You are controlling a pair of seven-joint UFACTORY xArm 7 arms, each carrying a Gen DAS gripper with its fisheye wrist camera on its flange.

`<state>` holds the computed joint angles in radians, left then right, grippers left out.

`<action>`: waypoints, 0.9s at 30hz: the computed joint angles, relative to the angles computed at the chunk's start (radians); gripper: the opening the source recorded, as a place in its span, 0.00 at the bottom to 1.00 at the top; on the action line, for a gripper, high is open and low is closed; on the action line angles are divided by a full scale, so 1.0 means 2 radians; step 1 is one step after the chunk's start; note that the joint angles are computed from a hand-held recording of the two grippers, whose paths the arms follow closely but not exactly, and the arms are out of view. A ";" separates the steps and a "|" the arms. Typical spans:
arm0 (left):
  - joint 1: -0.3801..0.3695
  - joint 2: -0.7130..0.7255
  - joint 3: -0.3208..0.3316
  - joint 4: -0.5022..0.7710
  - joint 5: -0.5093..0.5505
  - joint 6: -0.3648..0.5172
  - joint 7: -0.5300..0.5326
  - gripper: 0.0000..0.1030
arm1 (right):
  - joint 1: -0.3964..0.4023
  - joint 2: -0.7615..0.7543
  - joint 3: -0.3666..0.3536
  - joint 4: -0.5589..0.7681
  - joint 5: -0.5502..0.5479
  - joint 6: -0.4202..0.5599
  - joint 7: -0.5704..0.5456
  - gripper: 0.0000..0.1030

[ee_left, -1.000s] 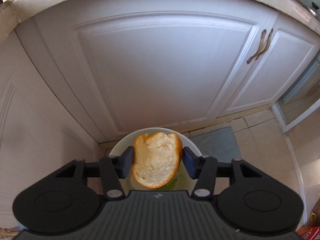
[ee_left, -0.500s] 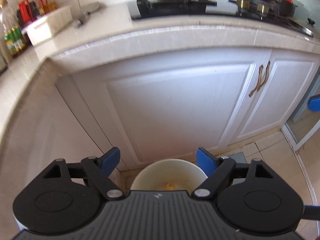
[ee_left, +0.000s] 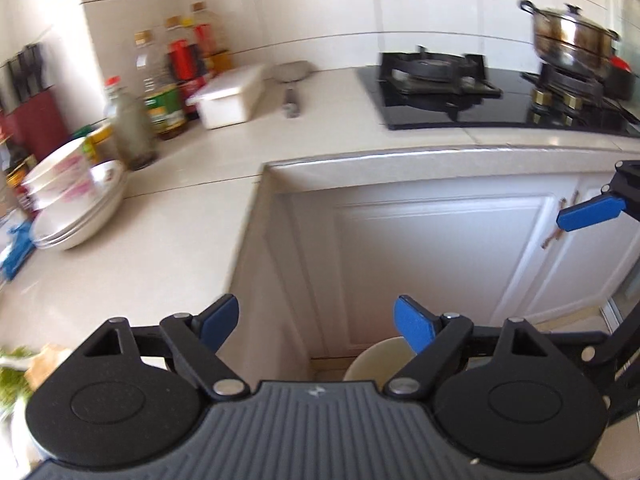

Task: Collect trash
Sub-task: 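Move both tools back up to the counter above the scraps, then grasp a cabbage leaf with the right tool while the left tool grasps a clear plastic bag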

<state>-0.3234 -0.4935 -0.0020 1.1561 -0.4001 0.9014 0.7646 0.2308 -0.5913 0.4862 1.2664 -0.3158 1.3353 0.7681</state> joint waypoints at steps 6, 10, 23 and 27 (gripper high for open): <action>0.045 -0.005 0.020 0.006 0.029 -0.015 -0.030 0.83 | 0.007 0.060 -0.005 0.035 -0.013 -0.061 -0.025 1.00; 0.075 0.003 0.030 0.013 0.051 -0.030 -0.053 0.83 | 0.023 0.116 -0.010 0.071 -0.026 -0.095 -0.040 1.00; 0.161 0.071 0.053 0.054 0.104 -0.082 -0.125 0.81 | 0.113 0.288 -0.054 0.213 -0.061 -0.140 -0.099 1.00; 0.178 0.106 0.055 0.078 0.110 -0.084 -0.146 0.71 | 0.140 0.324 -0.075 0.253 -0.065 -0.135 -0.110 1.00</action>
<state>0.0317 -0.2810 0.1080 1.3112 -0.1808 0.7332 0.4724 0.5115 0.0575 0.3357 1.7726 -0.4451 1.0662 0.5483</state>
